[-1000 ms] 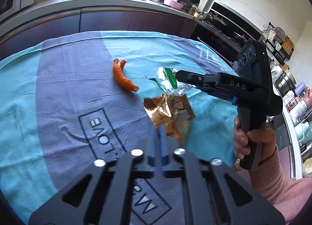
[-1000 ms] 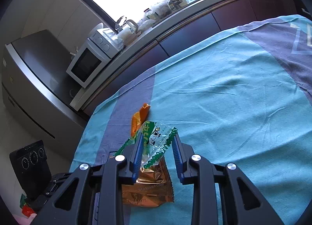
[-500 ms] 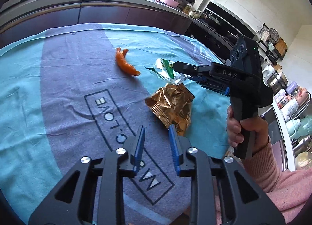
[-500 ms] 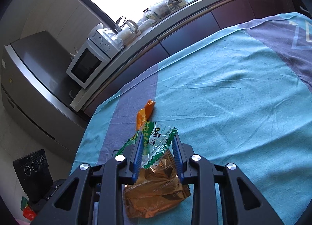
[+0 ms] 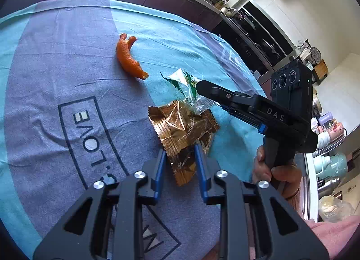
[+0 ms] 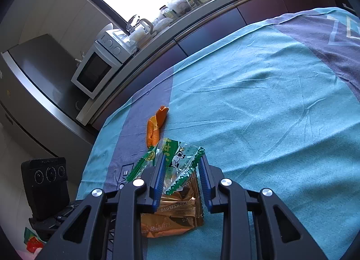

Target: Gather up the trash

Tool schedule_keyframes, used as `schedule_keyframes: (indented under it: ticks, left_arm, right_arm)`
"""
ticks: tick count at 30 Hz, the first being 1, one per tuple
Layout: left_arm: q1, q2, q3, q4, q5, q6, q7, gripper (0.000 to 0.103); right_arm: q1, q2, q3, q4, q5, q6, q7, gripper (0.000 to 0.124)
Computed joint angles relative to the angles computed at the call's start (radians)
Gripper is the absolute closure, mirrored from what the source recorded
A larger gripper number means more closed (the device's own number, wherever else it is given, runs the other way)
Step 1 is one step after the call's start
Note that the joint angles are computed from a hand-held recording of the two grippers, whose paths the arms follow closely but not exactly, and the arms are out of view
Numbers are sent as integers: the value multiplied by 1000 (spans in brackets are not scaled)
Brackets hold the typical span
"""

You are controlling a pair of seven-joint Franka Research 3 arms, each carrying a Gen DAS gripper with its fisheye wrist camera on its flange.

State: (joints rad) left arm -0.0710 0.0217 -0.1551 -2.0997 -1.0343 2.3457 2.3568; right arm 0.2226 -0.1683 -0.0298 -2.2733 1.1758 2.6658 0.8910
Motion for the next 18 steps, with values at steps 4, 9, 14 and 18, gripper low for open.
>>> schedule_keyframes:
  ticks: [4,9,14,18]
  left_arm:
    - [-3,-2,-4,-6,-20,30,7,86]
    - [-5,-38,6,-35,-41,56,43,88]
    - [-11,-77,24,-67,-57,81,79,89]
    - [-13,-94,40,-85,-51,85,78,89]
  right_arm:
    - [0,-3,-1,-1,4,-3,-1,96]
    - [4,-2,2,6,16,-6,-8,96]
    - [10,-3,5,14,24,-9,-24,96]
    - [15,2,8,22,24,-16,-28,96]
